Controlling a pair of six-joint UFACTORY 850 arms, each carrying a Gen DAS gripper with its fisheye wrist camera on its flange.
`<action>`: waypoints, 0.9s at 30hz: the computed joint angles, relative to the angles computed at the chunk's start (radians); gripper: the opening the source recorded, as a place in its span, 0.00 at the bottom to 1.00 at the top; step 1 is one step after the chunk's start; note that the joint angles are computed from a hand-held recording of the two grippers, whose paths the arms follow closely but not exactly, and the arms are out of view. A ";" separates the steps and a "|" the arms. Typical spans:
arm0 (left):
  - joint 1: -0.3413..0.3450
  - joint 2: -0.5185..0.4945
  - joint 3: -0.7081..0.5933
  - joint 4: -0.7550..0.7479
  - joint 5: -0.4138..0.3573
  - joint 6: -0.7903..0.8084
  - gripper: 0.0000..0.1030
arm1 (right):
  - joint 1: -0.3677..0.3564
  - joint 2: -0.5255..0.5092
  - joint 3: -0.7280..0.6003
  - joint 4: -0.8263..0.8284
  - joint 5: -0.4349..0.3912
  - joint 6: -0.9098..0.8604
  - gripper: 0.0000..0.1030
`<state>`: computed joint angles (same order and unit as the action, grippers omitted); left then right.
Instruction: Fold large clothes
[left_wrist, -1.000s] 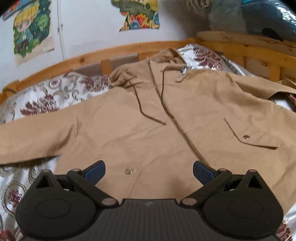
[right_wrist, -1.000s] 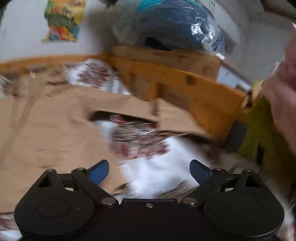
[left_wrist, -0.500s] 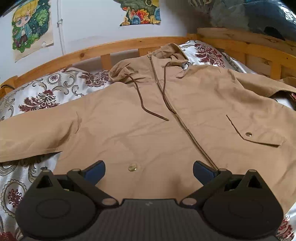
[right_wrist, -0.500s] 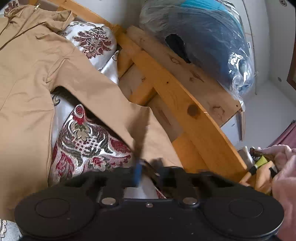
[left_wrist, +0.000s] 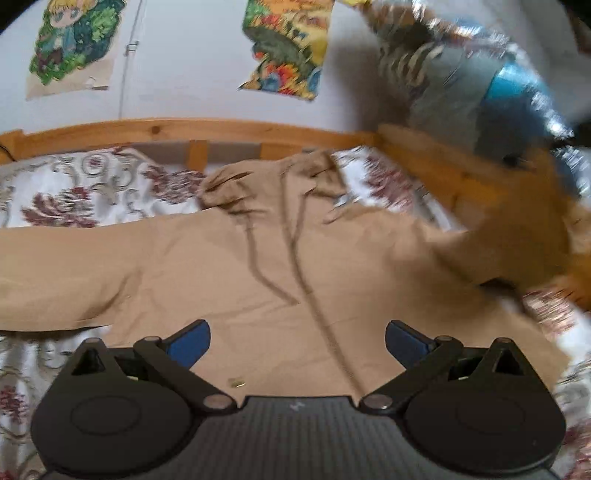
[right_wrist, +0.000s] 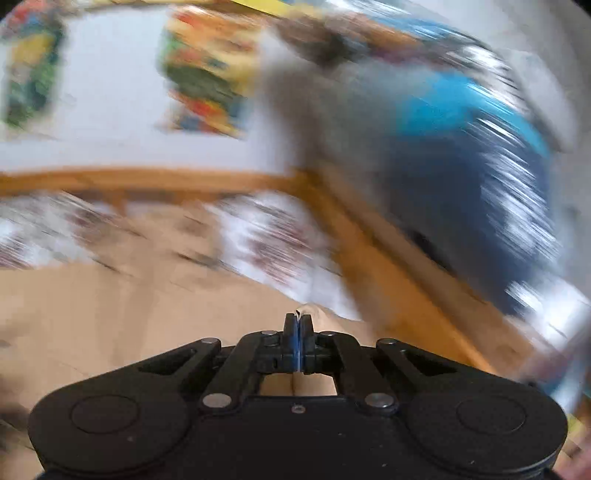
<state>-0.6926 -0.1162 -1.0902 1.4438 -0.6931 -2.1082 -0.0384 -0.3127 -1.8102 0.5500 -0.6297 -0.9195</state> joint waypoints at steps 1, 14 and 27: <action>0.003 0.015 0.012 0.035 0.021 -0.031 0.99 | 0.028 -0.016 -0.045 0.028 -0.050 -0.015 0.00; 0.044 0.005 0.032 0.024 -0.040 -0.088 0.99 | 0.342 -0.222 -0.245 0.061 -0.371 -0.158 0.08; 0.181 -0.151 -0.072 -0.324 -0.076 0.189 0.99 | 0.175 -0.293 0.030 -0.321 0.438 0.030 0.64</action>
<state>-0.5117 -0.2674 -1.1618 1.1195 -0.7689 -1.9196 0.1370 -0.6055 -1.7802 0.2291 -0.1920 -0.8893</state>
